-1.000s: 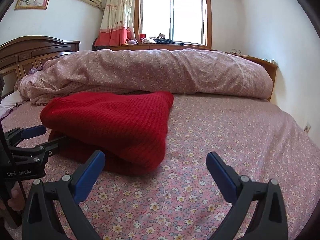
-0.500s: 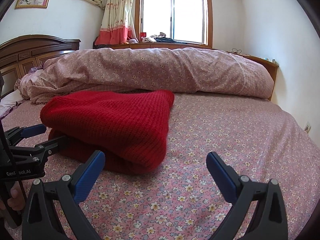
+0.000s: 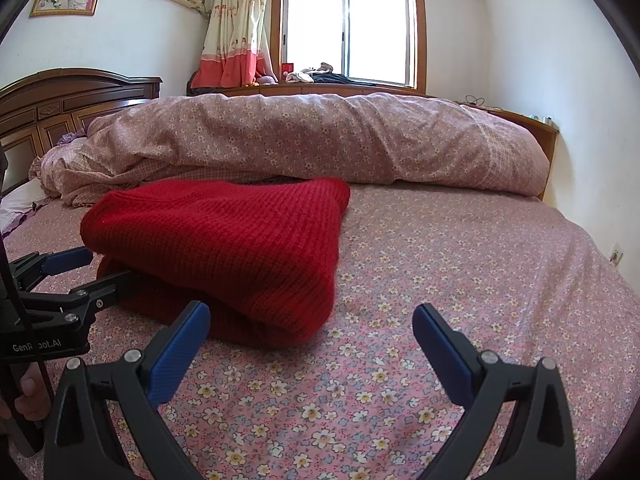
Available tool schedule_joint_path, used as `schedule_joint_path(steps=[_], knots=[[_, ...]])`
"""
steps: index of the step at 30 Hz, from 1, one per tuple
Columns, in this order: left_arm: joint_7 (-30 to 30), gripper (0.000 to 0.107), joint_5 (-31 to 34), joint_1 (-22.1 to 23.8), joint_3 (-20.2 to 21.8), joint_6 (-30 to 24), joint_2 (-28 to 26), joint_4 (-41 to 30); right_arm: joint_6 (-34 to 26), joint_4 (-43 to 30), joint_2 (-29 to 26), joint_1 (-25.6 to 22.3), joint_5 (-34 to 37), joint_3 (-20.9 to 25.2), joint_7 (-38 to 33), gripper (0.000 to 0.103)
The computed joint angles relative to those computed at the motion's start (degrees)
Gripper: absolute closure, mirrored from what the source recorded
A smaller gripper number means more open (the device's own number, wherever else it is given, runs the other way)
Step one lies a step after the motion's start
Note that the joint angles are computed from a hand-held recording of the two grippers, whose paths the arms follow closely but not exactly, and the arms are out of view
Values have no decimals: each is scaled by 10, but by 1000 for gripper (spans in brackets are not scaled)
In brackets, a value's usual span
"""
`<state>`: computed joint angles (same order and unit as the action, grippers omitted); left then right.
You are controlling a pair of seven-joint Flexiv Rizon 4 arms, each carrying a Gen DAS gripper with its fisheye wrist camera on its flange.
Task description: Fold small clothes
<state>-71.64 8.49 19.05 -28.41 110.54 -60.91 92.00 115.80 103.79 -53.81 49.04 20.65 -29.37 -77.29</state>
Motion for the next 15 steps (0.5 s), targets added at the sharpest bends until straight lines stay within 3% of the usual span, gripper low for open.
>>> schedule_joint_path(steps=[15], knots=[[-2, 16, 1, -4, 6, 4, 3, 1, 0, 0, 1, -2, 0, 2, -2, 0]])
